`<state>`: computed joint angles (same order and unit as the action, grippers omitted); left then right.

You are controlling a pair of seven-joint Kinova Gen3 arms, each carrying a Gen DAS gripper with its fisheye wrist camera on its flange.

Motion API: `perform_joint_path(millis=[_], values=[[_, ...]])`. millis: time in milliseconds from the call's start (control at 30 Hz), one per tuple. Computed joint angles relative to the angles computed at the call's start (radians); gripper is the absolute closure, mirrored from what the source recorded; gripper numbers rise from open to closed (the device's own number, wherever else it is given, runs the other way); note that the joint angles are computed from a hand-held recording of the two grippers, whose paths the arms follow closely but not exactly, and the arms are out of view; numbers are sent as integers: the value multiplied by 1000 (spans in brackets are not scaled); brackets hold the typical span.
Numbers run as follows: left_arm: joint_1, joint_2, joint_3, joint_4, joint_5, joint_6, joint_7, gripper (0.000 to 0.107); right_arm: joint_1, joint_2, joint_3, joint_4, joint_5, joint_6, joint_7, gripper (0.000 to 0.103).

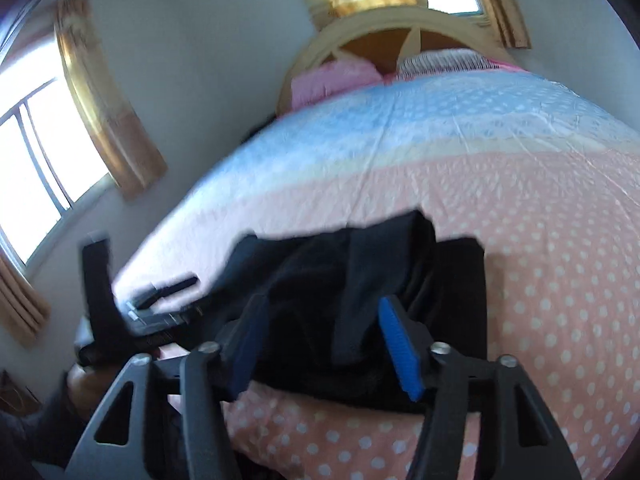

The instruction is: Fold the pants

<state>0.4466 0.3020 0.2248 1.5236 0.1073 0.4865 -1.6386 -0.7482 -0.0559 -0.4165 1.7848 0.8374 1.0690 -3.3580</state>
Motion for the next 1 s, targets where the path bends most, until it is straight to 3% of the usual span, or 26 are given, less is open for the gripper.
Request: perform_joint_path(millis=[33,100,200,300,433,467,567,667,733,800,1000], values=[[-8,0,6,2,10,1,-6,19,1,22,4,-21,-34,27,36,60],[-11,0,7,2,14,8,-12,19,-10,54,17,-43,-75,84,62,87],[-27,0,12,8,35,-1,-23,18,-20,23,29,-11,-81,84,33,98],[-41,0,14,16,59,-14,-25,18,-8,-5,-5,-3,-69,134,24,99],[-44,0,14,25,66,-25,-30,17,-2,-26,-7,8,-74,117,26,96],[-38,2,9,24,58,-23,-25,16,3,-29,-10,14,-71,111,12,90],[-36,7,10,20,56,-12,-22,16,15,-25,-13,13,-78,95,-7,53],[-35,7,9,18,52,-10,-23,16,18,-12,-9,13,-78,78,8,55],[-41,7,12,18,59,-10,-27,16,10,7,-9,-1,-75,103,20,68],[-45,8,13,18,65,-9,-28,16,4,8,1,-1,-88,101,35,94],[-49,8,18,20,74,-9,-40,16,-3,-9,6,15,-130,155,20,96]])
